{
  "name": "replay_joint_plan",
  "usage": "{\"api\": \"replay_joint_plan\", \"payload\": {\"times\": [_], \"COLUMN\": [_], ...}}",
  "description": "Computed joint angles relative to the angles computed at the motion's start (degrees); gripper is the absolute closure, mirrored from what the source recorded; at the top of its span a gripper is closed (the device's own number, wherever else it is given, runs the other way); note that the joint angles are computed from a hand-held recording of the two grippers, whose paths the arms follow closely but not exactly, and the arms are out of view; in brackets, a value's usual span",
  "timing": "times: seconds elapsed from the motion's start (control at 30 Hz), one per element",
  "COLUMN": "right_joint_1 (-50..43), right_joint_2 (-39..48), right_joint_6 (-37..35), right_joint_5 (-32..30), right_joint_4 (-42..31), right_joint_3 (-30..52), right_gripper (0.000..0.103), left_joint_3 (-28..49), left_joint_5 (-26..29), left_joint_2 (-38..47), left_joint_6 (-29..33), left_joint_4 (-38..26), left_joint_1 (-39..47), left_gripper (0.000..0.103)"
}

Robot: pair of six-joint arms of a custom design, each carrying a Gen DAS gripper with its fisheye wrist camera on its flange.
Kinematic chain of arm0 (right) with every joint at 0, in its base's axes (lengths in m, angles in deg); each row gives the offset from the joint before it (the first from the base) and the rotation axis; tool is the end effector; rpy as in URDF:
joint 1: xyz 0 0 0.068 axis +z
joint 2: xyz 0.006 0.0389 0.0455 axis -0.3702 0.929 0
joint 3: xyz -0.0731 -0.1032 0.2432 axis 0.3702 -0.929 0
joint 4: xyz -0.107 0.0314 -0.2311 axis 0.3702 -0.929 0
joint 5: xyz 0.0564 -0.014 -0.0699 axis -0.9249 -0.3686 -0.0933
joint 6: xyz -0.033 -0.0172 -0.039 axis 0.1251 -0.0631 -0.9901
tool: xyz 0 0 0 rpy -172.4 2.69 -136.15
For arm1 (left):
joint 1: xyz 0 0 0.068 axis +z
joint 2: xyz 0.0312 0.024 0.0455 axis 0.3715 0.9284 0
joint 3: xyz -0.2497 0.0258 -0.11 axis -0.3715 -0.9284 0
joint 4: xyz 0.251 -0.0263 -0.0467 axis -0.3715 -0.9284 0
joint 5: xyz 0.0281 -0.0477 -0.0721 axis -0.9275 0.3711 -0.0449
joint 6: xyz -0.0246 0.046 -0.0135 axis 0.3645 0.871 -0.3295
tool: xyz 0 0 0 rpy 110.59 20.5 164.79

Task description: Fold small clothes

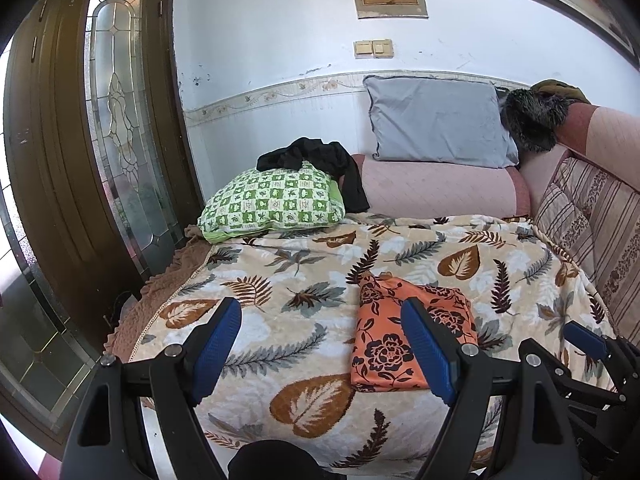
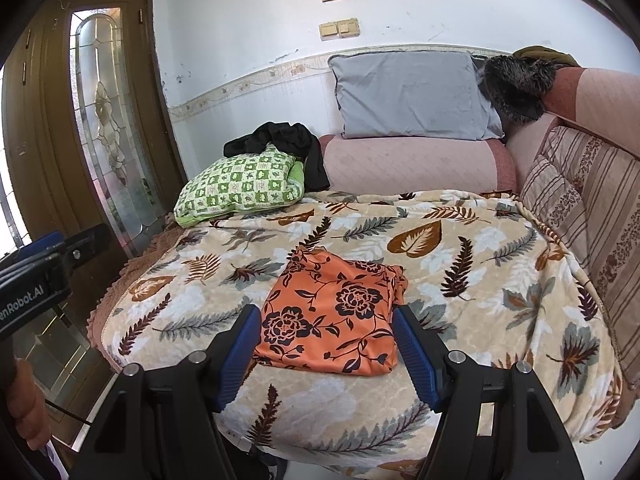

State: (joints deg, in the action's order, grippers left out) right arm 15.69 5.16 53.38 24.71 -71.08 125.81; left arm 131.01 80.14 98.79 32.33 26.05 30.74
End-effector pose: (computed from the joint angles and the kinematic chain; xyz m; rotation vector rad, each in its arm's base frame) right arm 0.2218 0.1467 0.3475 0.1821 2.0823 0.1359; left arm 0.2714 0.0369 0.4057 0.1784 2.0652 0.0673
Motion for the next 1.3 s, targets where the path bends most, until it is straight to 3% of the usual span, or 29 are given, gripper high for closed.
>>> {"api": "replay_joint_plan", "payload": {"times": [0.57, 1.13, 1.3], "right_joint_1": [0.6, -4.3, -5.9], "right_joint_2": [2.9, 7.8, 9.4], "right_joint_6": [0.7, -1.7, -2.5], "right_joint_5": [1.4, -2.8, -4.4], "right_joint_4": [-0.5, 1.4, 2.5], "right_joint_3": [2.7, 6.7, 7.7], "right_gripper": [0.031, 0.031, 0.031], "left_joint_3": [1.2, 5.5, 7.3], "left_joint_5": [2.0, 0.6, 4.8], "left_joint_2": [2.4, 8.0, 10.7], "left_joint_6": [0.6, 0.2, -0.3], "left_joint_4": [-0.1, -0.3, 0.0], "left_joint_1": [1.2, -0.3, 0.4], "left_gripper": [0.021, 0.021, 0.021]}}
